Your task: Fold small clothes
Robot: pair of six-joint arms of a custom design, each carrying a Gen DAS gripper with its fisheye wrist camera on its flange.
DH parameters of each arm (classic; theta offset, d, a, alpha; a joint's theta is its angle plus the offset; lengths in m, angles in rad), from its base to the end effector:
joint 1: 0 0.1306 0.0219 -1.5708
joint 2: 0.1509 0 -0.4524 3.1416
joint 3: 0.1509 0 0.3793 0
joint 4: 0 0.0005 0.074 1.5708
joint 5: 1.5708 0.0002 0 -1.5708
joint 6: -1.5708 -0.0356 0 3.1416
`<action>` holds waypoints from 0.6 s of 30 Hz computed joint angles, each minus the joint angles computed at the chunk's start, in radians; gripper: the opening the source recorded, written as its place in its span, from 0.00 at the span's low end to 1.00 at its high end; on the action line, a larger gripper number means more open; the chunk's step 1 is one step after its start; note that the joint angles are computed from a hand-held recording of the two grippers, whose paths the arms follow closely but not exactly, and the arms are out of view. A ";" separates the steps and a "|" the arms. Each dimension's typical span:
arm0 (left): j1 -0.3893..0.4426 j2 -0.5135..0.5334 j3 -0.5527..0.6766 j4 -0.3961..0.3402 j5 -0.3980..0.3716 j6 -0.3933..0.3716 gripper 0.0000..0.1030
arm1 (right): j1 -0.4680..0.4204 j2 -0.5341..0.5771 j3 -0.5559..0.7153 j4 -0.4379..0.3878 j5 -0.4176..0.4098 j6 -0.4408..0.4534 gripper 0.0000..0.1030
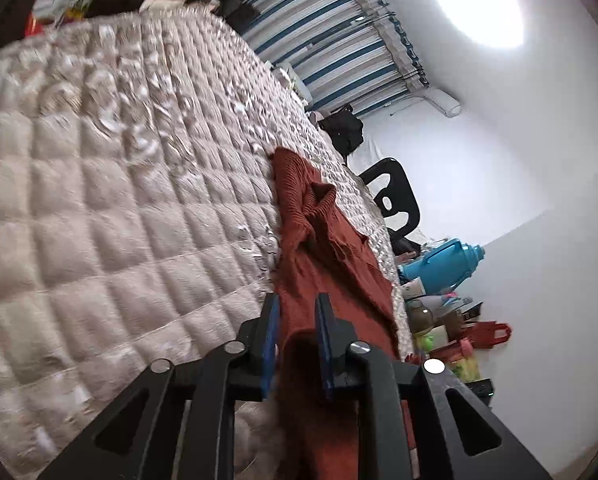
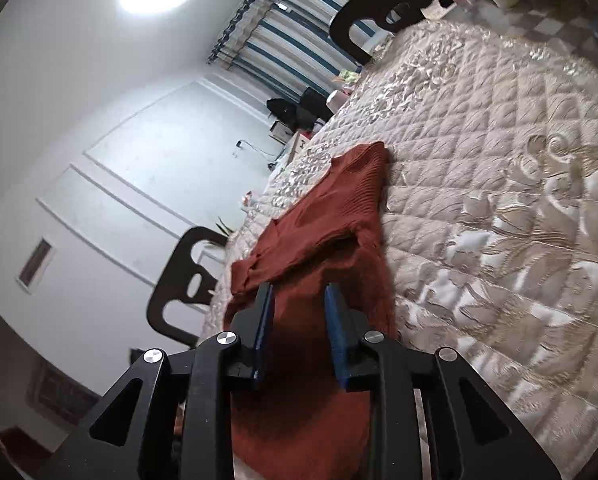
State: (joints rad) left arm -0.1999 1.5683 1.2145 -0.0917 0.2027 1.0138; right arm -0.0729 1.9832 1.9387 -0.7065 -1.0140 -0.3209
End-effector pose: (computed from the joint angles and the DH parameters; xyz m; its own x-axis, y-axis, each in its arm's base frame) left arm 0.5304 -0.1153 0.3995 -0.5395 -0.7390 -0.4034 -0.1615 0.5611 -0.8119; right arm 0.7104 -0.0221 0.4327 -0.8289 0.2277 -0.5110 -0.3361 0.5274 0.7803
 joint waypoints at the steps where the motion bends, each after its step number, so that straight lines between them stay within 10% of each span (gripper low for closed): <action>1: -0.003 -0.011 -0.012 0.008 -0.006 -0.016 0.29 | -0.001 -0.008 -0.008 -0.019 0.008 0.033 0.26; 10: -0.074 -0.018 0.035 -0.058 -0.007 -0.220 0.37 | 0.045 -0.035 -0.032 -0.111 0.087 0.212 0.26; 18: -0.146 0.048 0.167 -0.308 -0.147 -0.400 0.39 | 0.087 -0.064 -0.054 -0.124 0.320 0.343 0.26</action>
State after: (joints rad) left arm -0.3461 1.6167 1.3810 -0.3995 0.0552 0.6140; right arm 0.0145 1.9193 1.8844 -0.8301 -0.6935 0.0222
